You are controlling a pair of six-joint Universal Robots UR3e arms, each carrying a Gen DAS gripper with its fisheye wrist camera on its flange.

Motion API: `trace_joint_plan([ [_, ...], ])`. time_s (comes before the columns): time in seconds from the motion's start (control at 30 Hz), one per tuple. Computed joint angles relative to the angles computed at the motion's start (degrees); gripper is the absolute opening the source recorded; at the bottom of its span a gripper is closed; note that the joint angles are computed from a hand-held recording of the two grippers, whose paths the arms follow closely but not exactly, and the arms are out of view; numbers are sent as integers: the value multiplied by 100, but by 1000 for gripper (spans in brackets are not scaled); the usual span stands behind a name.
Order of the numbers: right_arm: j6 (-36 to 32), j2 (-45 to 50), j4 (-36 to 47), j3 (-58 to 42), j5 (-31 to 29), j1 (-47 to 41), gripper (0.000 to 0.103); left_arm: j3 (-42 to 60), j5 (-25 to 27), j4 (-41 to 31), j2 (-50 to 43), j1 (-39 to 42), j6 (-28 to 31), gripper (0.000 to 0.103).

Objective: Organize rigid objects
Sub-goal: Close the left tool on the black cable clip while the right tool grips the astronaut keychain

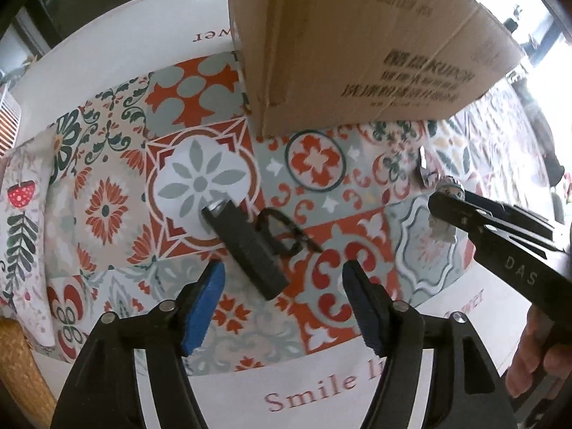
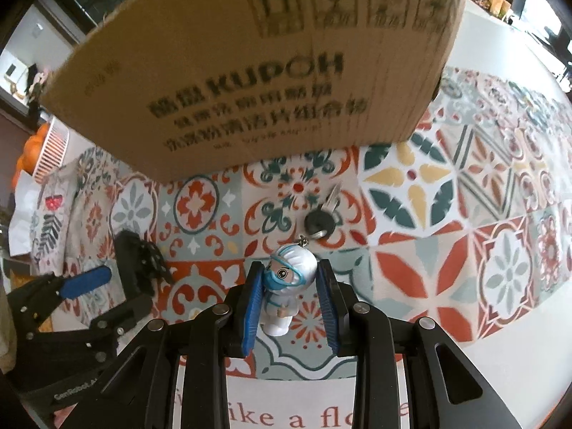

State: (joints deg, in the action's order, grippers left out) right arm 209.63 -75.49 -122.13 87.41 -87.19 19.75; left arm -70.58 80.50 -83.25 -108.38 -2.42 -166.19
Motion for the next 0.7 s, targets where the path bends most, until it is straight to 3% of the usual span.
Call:
trace_joint_plan([
  [0.1,-67,-93,85,-26,-39,-51,31,557,68,-187,-433,-111,-457,68],
  [0.27,-323,56,302,-343,-100,-195,31,749,439,-2,-728,-266,-1157,67],
  [0.43,-446,247,432,-558,-20,-328,31,881,423,139,-1039,-256,-1584,65],
  [0.53,-464,315,454,-603,-20,-344,31,964,524,187,-1194,-325,-1823,61],
  [0.6,-433,424,484,-716,-49,-302,31,921,508,261,-1273,-347,-1906,51],
  [0.7,-433,538,497,-820,-59,-251,31,574,455,528,-1150,-353,-1992,46],
])
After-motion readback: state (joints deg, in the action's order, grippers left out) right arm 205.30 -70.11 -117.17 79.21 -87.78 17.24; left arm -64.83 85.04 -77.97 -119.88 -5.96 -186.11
